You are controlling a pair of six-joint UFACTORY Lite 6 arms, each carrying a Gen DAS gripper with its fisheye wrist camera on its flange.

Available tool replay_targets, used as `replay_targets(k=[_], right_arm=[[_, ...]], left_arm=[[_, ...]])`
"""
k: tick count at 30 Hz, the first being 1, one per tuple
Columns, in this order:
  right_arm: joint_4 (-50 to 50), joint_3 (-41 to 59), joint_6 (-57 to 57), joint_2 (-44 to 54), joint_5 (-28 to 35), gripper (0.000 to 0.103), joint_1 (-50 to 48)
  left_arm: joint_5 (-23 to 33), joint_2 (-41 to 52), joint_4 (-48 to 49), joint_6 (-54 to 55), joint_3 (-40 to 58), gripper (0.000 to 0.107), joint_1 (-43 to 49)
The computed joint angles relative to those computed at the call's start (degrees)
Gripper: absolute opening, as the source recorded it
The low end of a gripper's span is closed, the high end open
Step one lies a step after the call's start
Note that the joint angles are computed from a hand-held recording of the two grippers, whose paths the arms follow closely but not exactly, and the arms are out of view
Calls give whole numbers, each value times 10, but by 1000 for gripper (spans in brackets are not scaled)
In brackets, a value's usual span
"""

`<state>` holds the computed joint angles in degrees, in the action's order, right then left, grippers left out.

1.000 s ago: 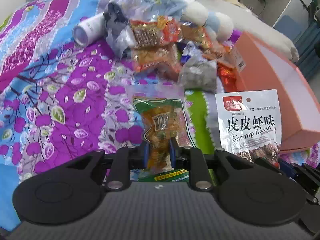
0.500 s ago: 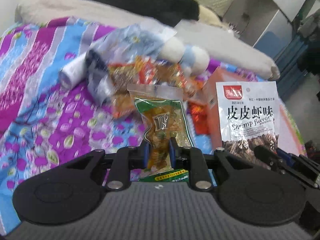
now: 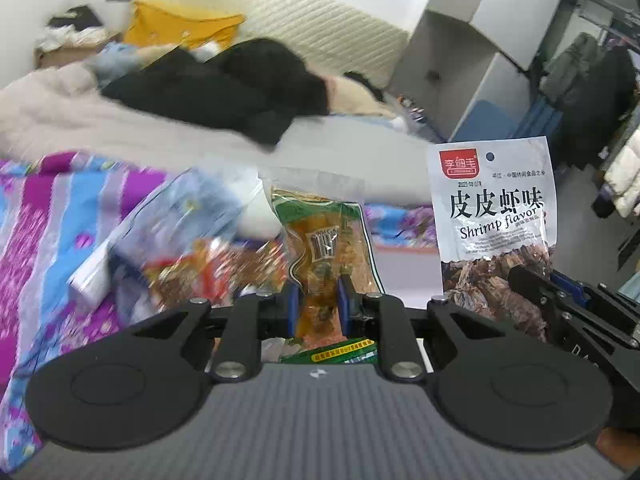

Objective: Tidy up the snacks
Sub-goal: 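Lift both packs and carry them over the open pink box, then open both grippers to drop the two packs into the pink box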

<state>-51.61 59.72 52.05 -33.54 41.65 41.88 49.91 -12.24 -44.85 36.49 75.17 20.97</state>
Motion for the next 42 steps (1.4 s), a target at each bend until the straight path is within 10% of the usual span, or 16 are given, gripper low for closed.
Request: replay_targets(k=[16,28,42], right_arm=[[581,31,-646,117,-118,21,-509],[699,5,-812,275,-112,22,-646],[801,-27,-896,241,-102,46,-671]], left_arm=[[-45,280,213,-283,299,22,-320],[-3,528,330,-392,496,20,-417],[-2,482,300,-373,474,33,-380]])
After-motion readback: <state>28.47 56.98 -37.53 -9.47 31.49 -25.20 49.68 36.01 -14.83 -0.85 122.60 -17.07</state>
